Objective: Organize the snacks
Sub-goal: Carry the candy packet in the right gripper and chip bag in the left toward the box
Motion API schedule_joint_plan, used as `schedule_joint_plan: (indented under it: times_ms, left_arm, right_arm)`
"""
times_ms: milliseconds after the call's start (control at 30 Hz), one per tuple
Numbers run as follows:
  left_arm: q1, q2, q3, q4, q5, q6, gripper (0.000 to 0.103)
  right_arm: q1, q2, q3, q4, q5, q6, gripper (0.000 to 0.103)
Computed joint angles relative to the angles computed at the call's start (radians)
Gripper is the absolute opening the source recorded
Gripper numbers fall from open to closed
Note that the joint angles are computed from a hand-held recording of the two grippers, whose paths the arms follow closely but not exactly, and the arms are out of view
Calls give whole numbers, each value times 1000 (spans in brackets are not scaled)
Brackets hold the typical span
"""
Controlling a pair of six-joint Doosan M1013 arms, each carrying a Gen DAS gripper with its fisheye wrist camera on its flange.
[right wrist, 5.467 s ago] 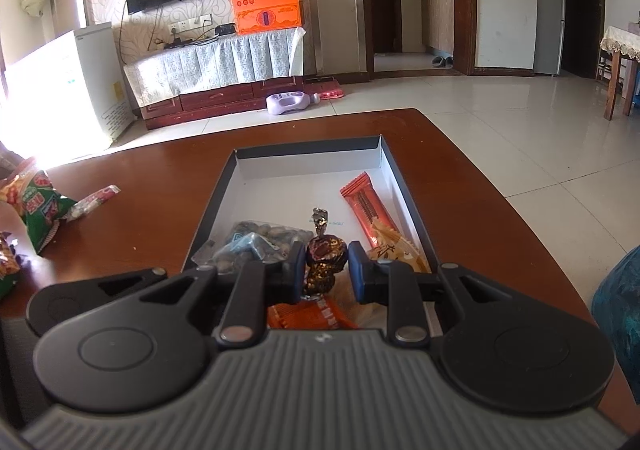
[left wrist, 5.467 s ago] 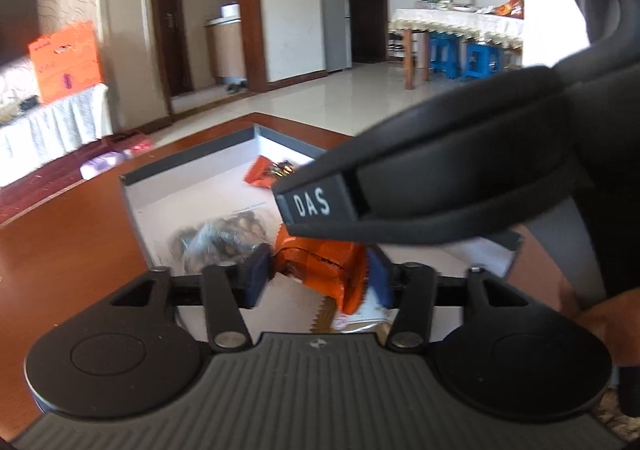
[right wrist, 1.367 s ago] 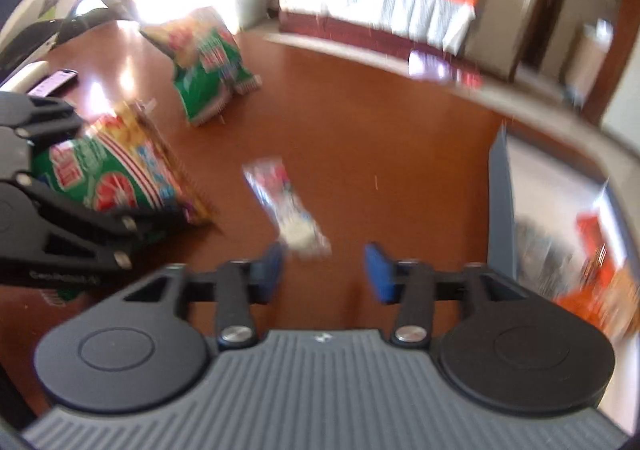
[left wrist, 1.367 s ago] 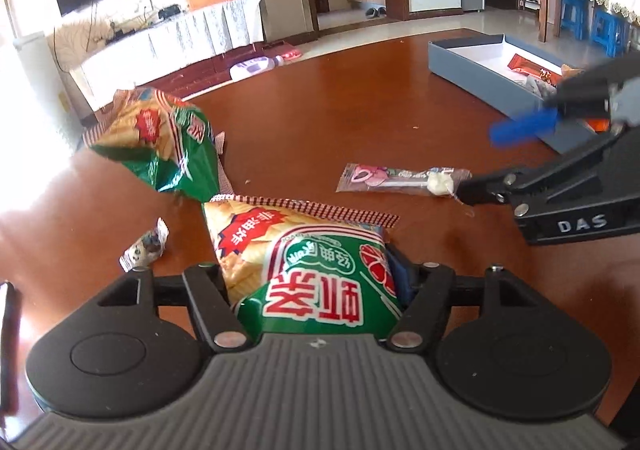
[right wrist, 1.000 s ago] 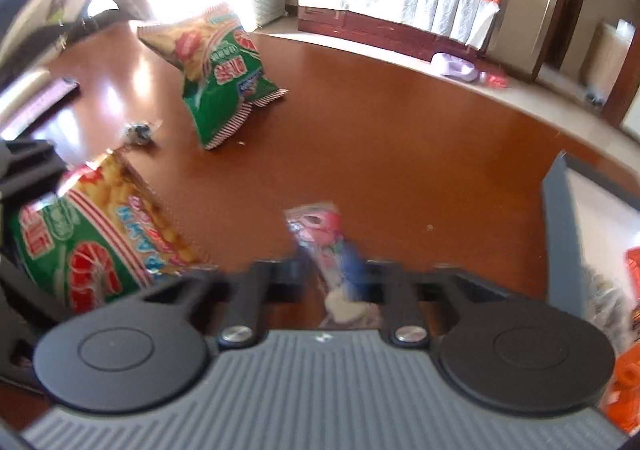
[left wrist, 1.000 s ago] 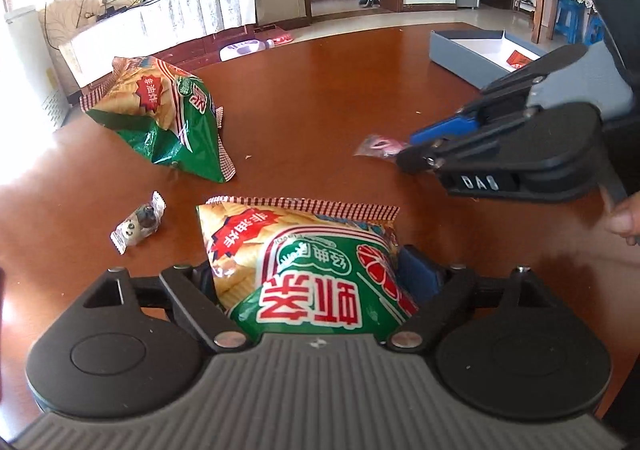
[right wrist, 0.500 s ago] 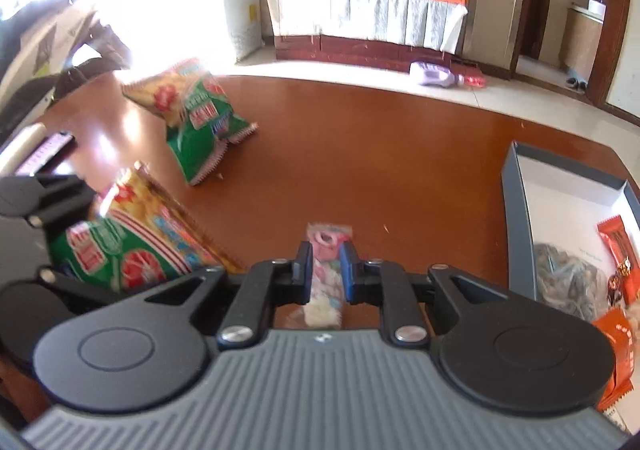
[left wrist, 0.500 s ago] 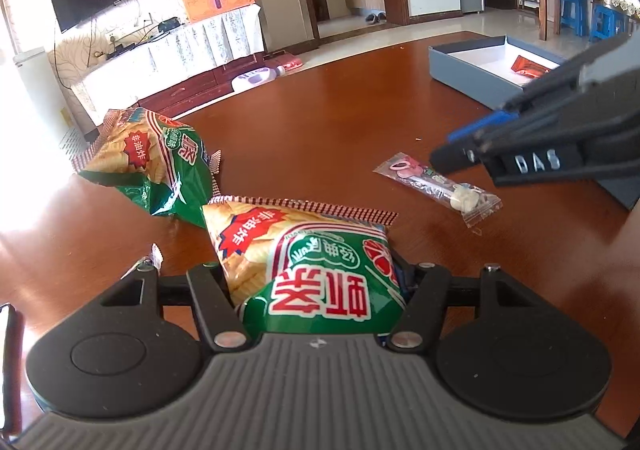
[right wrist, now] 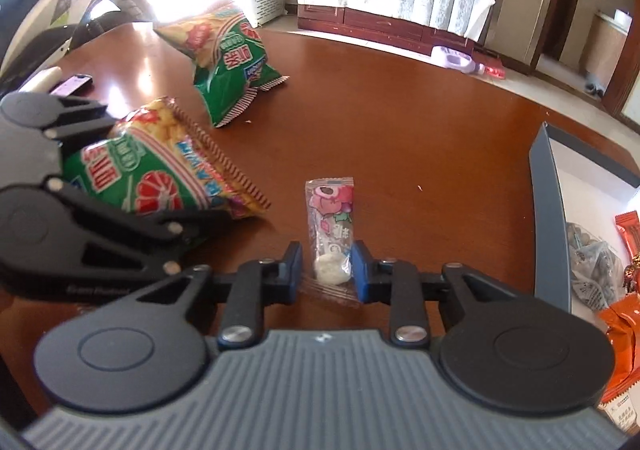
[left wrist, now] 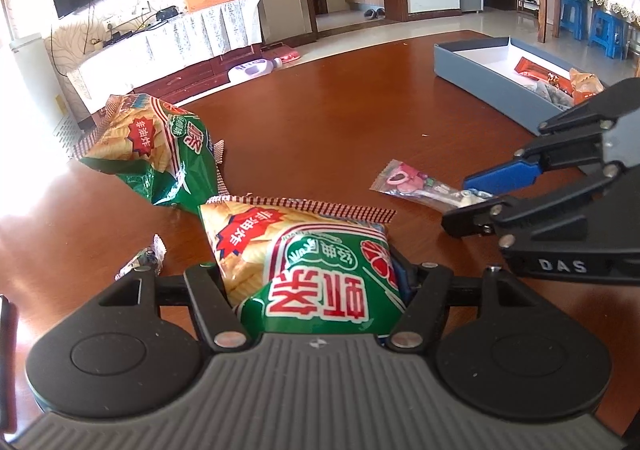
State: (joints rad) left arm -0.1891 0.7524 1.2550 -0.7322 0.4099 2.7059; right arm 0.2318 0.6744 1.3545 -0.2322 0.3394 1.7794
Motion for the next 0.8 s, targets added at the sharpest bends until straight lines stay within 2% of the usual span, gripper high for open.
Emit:
schedule_joint_plan:
  times_ms: [200, 567, 700, 800]
  left_arm:
    - [-5, 8, -13, 27, -15, -40, 70]
    - [-34, -9, 18, -185, -112, 144, 69]
    - [-50, -18, 27, -282, -131, 236, 69]
    - [-62, -21, 27, -292, -135, 237, 69]
  right_arm:
    - [-5, -29, 35, -81, -76, 130, 29]
    - [-18, -74, 93, -300, -178, 382, 29]
    - [-25, -94, 121, -491, -212, 585, 29]
    - [-30, -105, 138, -627, -223, 731, 29]
